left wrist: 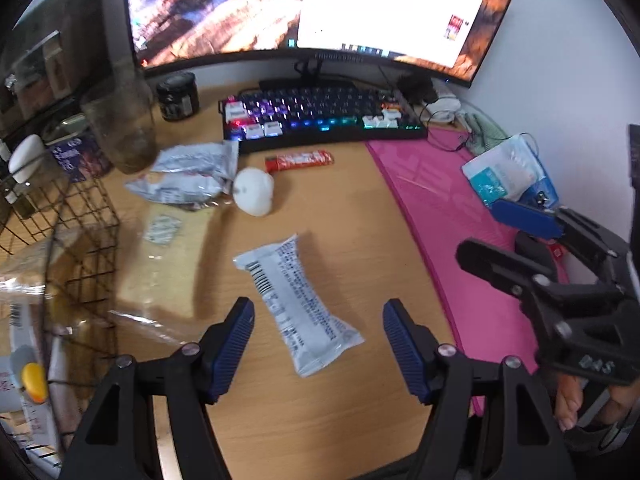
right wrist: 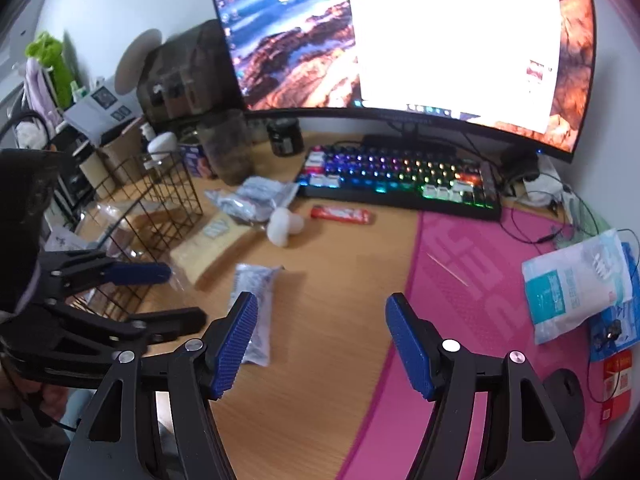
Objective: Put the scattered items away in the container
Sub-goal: 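Move both tools back toward the snack packet and white ball, then grasp the white snack packet with the left gripper while the right gripper grasps the white ball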
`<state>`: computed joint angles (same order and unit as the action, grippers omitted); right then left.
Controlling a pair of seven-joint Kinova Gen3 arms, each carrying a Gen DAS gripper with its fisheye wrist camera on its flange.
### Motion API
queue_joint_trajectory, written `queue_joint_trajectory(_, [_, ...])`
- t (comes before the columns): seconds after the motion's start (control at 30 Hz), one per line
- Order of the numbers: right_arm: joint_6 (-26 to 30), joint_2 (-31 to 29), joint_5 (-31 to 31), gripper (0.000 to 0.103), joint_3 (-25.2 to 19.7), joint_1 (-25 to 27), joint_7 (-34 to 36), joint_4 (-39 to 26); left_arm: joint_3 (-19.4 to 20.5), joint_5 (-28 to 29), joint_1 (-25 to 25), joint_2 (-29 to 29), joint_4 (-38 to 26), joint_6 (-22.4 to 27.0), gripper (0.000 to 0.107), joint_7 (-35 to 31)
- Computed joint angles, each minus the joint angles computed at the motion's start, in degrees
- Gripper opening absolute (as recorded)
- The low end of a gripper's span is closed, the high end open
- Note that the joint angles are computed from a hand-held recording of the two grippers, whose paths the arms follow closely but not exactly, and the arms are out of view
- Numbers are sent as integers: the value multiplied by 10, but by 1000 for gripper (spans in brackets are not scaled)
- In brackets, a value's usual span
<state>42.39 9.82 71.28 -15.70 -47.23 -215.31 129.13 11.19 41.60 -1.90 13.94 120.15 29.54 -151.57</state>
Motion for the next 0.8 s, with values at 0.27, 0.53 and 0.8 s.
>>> queue_joint_trajectory(0.27, [8, 46, -41, 73, 23, 10, 76, -28, 0, -92, 51, 62, -28, -51, 72, 132])
queue_joint_trajectory(0.53, [-79, 74, -12, 73, 63, 35, 67, -22, 25, -150, 40, 113, -58, -59, 72, 198])
queue_joint_trajectory(0.8, [-101, 93, 3, 73, 74, 43, 66, -27, 77, -167, -4, 139, -60, -91, 54, 204])
